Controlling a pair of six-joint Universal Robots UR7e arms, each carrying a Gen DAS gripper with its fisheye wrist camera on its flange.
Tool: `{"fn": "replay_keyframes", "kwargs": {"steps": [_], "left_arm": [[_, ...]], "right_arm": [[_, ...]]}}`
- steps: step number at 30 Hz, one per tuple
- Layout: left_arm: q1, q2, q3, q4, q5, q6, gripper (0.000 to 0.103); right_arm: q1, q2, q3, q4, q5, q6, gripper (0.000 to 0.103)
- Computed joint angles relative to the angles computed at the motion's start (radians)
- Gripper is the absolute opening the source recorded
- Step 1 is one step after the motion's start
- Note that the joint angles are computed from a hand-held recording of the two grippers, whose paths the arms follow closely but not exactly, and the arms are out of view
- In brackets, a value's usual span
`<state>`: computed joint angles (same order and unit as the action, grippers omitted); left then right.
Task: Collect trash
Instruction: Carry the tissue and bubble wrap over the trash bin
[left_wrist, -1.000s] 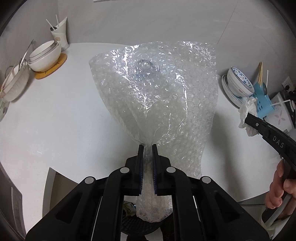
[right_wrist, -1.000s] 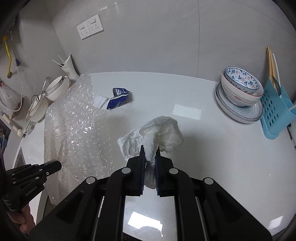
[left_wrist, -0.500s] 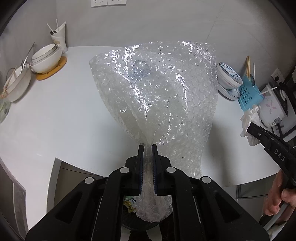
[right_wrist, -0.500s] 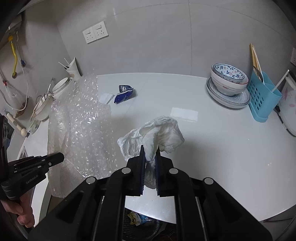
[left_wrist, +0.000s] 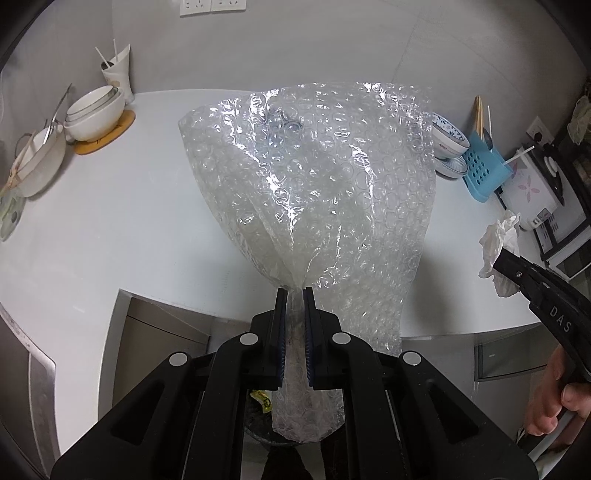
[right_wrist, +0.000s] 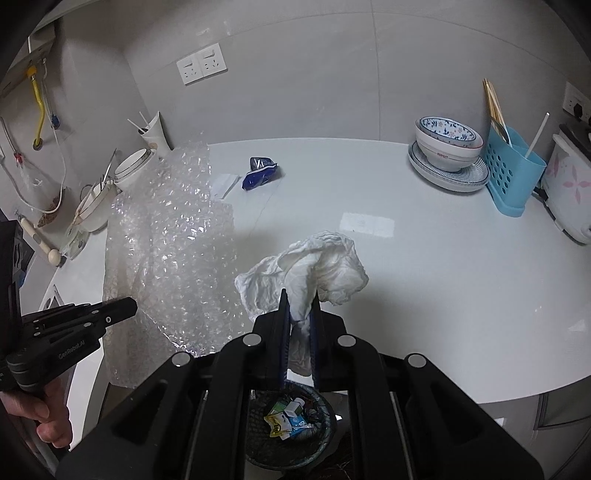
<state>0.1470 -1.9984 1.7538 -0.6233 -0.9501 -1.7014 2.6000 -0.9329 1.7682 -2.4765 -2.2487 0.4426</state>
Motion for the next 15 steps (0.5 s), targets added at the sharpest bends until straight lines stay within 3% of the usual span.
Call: {"fn": "replay_keyframes", "kwargs": {"steps": [15], "left_arm": [[-0.142,-0.088,0.085,0.081,-0.136,-0.107,0.007]], "right_arm": [[0.038,-0.012,0.094,-0.004,0.029,0.084,0.008]]}}
